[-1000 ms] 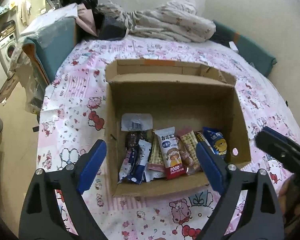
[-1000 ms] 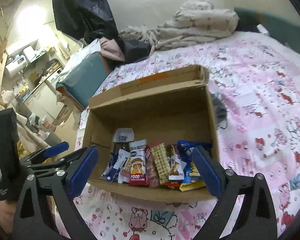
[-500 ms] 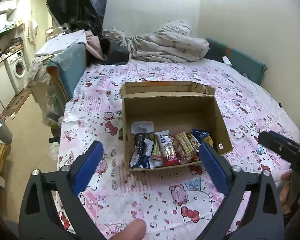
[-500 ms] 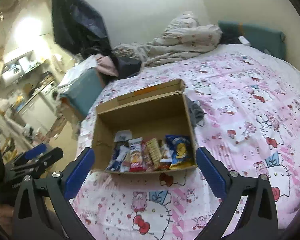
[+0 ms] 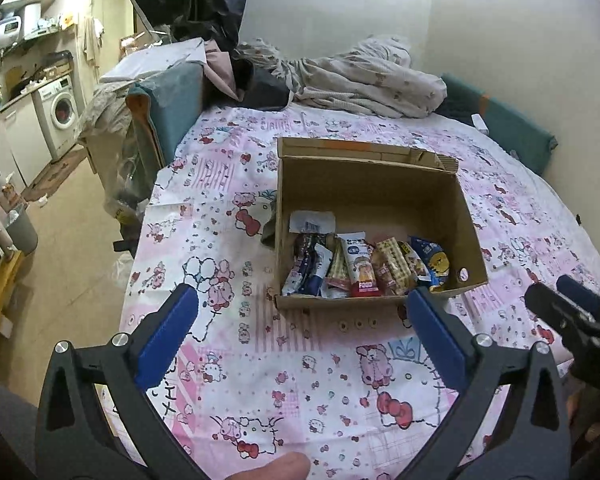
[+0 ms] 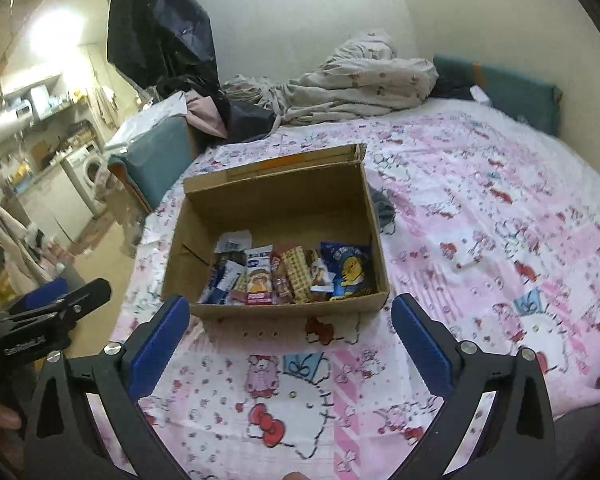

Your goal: Organize snacks

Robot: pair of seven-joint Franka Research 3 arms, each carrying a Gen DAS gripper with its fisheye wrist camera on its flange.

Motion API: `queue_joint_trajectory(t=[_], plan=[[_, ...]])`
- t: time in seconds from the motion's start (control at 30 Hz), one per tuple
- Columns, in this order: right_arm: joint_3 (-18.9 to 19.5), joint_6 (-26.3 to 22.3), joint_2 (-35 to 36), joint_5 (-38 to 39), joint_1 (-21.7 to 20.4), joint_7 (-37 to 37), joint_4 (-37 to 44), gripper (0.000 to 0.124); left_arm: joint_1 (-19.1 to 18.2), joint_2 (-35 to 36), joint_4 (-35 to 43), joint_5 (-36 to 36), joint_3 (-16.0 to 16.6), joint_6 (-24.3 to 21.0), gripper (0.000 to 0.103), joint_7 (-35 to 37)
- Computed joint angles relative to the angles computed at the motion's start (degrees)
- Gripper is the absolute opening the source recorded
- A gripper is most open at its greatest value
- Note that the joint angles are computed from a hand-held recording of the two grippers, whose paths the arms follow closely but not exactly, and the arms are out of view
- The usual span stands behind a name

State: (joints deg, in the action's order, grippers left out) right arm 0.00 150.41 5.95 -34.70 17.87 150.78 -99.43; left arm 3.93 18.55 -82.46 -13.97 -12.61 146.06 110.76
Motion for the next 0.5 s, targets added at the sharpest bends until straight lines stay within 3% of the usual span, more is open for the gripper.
queue_joint_trajectory(t=[0.17, 0.5], plan=[[-0.54, -1.55, 0.54, -3.37, 0.32, 3.63, 0.84, 0.103, 0.26, -0.41, -1.0, -0.75, -0.38, -0.39, 0.103, 1.53], [-0.48, -3.25, 1.05, -4.44, 0.59, 3.22, 1.6, 0.103, 0.17, -0.47, -0.6, -2.39, -0.56, -1.38, 0.103, 2.46]])
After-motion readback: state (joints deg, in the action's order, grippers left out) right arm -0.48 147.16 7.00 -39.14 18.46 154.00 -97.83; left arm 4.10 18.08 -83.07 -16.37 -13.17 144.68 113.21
